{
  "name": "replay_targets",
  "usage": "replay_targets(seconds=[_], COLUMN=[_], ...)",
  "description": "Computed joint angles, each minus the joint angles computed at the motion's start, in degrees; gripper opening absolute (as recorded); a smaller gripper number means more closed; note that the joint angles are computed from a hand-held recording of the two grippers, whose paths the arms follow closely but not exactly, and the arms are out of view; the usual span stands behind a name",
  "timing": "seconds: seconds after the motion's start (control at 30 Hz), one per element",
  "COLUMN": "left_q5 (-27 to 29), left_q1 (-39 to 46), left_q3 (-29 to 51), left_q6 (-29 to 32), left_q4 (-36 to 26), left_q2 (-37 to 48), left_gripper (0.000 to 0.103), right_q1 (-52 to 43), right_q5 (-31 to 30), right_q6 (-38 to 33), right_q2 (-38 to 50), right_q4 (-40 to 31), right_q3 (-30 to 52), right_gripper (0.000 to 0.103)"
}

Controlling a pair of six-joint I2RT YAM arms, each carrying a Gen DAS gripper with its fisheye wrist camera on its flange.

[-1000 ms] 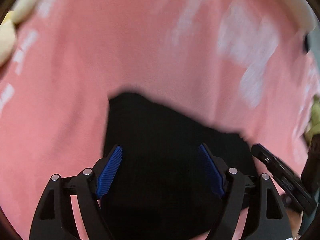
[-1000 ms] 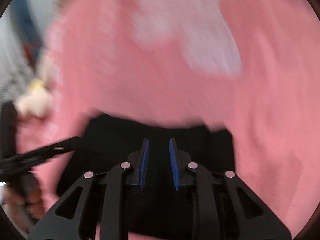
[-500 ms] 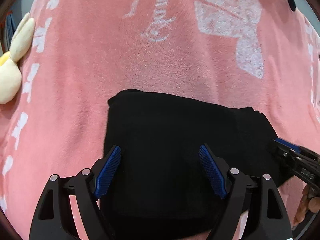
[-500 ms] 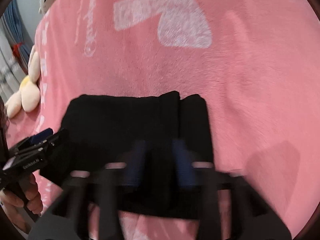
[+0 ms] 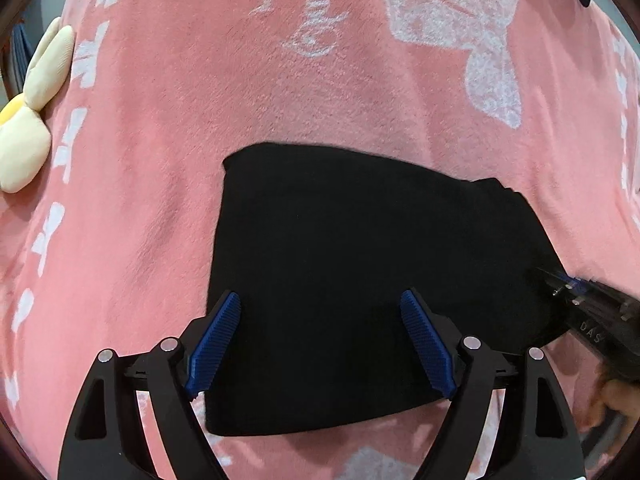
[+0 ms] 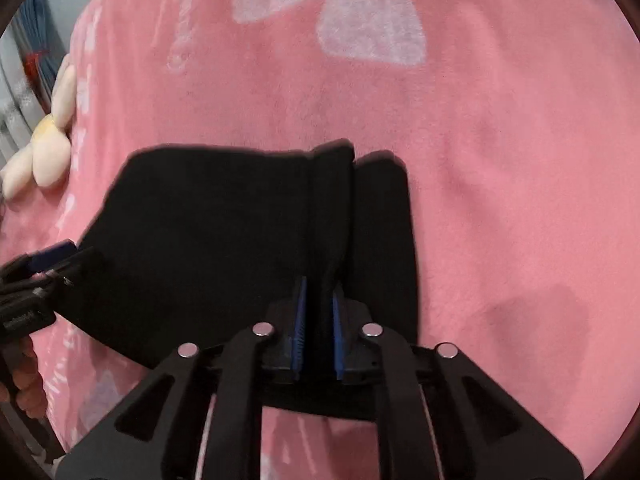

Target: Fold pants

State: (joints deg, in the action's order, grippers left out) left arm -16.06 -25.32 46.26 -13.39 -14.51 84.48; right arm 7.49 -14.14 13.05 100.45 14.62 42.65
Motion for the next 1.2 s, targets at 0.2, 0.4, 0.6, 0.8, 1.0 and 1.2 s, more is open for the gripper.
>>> replay_targets(seconds=[0.2,0.4,0.6,0.8,1.0,1.2], left_q5=[1.6,0.5,2.0,1.4,1.5,-4.4], left_q1=[1.7,2.4,3.4,2.2,0.8,-7.0], left_q3=[-4.8,-5.6,-6.6,-7.2,-10.7,-17.5], left_q6=[-1.0,-2.0,-1.4,-3.0,-3.3,-7.2], left_q4=[1.4,3.5,4.1,2.7,-0.5,-8.7], left_q2=[-4.6,-1.9,-2.5,-4.2,-12.1,-27.6], left_gripper=[0.083,0.084,0.084,0.084,0.084,0.084], right_q1=[1.6,2.1,3.0,4.2,10.4,20.2], right_q5=[0.4,4.3,6.7,10.8,18.2,25.4], right_q6=[1.0,-3.6,-1.6,-0.6,1.9,12.9], right_q2=[-12.2,5.0,-6.1,-12.6,-30.5,-49.0], right_q4=[-2.3,-6.8,-1.2,0.9,-3.1,-14.0], right_q3=[-3.4,9.3,-0.9,-8.4,-20.7,-30.9], right_gripper=[0.013,0.007,0.013,0.016,0.016,0.034])
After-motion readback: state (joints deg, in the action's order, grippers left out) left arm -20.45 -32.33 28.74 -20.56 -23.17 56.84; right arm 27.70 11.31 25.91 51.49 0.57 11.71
